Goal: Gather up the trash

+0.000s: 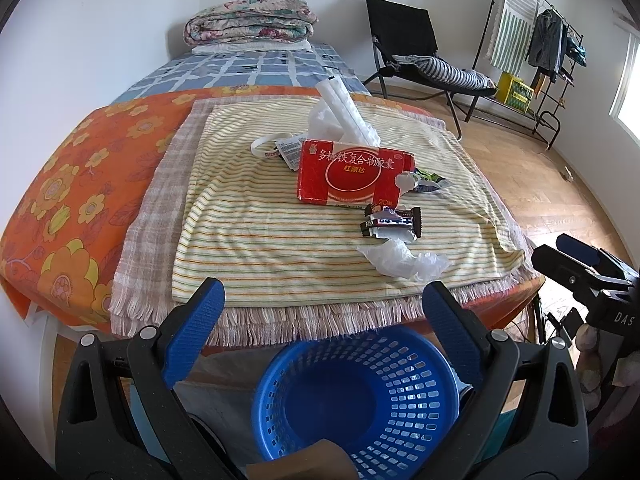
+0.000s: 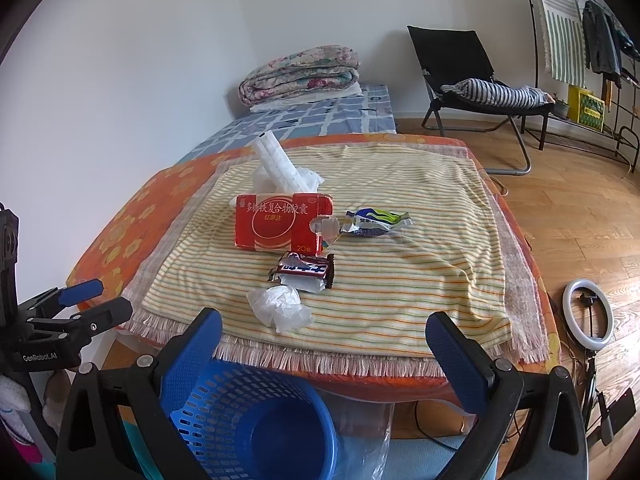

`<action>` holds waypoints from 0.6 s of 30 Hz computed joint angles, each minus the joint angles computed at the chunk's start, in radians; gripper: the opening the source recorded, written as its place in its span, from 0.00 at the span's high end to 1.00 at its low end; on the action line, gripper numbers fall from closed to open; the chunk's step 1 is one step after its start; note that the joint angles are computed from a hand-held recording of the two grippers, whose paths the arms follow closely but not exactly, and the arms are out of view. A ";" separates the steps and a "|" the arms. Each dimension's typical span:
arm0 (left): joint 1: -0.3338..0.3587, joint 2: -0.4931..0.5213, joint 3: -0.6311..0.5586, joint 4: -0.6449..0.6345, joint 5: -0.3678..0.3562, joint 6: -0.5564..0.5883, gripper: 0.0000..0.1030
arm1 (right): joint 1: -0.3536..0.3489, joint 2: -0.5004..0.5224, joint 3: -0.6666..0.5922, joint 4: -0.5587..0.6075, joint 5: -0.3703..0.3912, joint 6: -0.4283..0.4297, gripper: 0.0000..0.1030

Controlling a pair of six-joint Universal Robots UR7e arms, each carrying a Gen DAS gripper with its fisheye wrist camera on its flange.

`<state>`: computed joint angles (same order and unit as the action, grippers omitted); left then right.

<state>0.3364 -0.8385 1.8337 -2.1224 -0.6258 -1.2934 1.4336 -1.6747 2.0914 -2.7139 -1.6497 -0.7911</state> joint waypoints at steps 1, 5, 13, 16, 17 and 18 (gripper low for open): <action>0.001 -0.001 -0.003 0.003 0.000 0.001 0.02 | 0.000 0.000 0.000 0.001 0.000 0.000 0.00; 0.001 -0.001 -0.003 0.003 0.001 0.001 0.02 | 0.000 0.000 0.000 0.001 0.000 0.001 0.00; 0.002 -0.001 -0.004 0.006 0.000 0.001 0.02 | -0.004 -0.002 -0.004 0.003 0.002 0.005 0.00; 0.001 -0.001 -0.004 0.005 0.000 0.001 0.02 | -0.004 -0.002 -0.004 0.001 0.001 0.006 0.00; 0.002 -0.001 -0.004 0.006 0.000 0.000 0.02 | -0.004 -0.002 -0.005 -0.001 0.001 0.007 0.00; 0.001 0.000 -0.004 0.005 0.000 0.000 0.02 | -0.005 -0.003 -0.004 -0.003 0.002 0.008 0.00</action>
